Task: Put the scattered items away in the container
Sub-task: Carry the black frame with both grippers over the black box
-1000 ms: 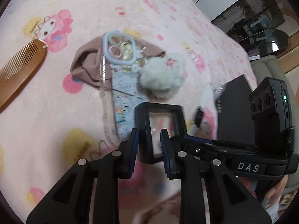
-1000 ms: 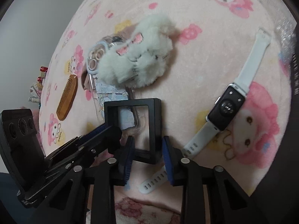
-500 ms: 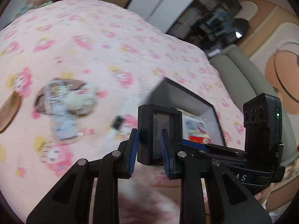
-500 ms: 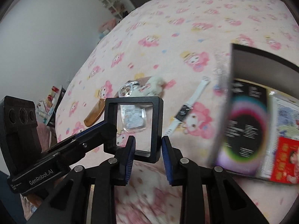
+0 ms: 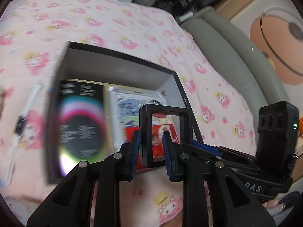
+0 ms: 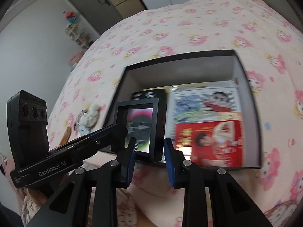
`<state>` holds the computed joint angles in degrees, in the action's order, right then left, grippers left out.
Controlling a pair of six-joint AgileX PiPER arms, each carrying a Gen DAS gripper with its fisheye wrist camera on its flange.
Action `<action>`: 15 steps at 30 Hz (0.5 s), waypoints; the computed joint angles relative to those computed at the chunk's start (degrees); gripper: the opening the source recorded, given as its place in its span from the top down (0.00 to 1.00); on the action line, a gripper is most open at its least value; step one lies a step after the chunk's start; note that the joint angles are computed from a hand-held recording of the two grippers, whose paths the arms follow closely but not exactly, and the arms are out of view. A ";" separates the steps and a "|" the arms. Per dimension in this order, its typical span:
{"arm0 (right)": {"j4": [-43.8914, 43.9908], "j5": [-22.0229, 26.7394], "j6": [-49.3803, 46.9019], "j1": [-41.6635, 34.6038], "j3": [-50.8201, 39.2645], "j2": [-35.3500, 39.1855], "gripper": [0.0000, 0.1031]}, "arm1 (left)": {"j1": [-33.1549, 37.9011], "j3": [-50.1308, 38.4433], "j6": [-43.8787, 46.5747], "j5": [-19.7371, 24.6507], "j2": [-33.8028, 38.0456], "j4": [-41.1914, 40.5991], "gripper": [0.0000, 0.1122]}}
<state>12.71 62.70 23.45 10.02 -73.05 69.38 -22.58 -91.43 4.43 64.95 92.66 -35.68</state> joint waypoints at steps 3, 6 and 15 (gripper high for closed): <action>2.40 1.07 -6.08 -7.80 3.42 -1.79 0.75 | -4.73 -3.76 -2.36 -1.00 4.99 1.55 0.80; 6.39 1.77 -12.85 -15.33 6.41 -1.74 0.75 | -7.23 -6.88 -3.60 -0.79 9.16 2.84 0.80; 7.02 0.50 -18.30 -18.50 9.17 1.38 0.74 | -9.78 -11.08 -5.44 3.03 15.86 7.15 0.80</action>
<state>19.73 63.20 5.15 -8.48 -63.88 70.76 -32.36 -102.51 -1.00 67.98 108.52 -28.53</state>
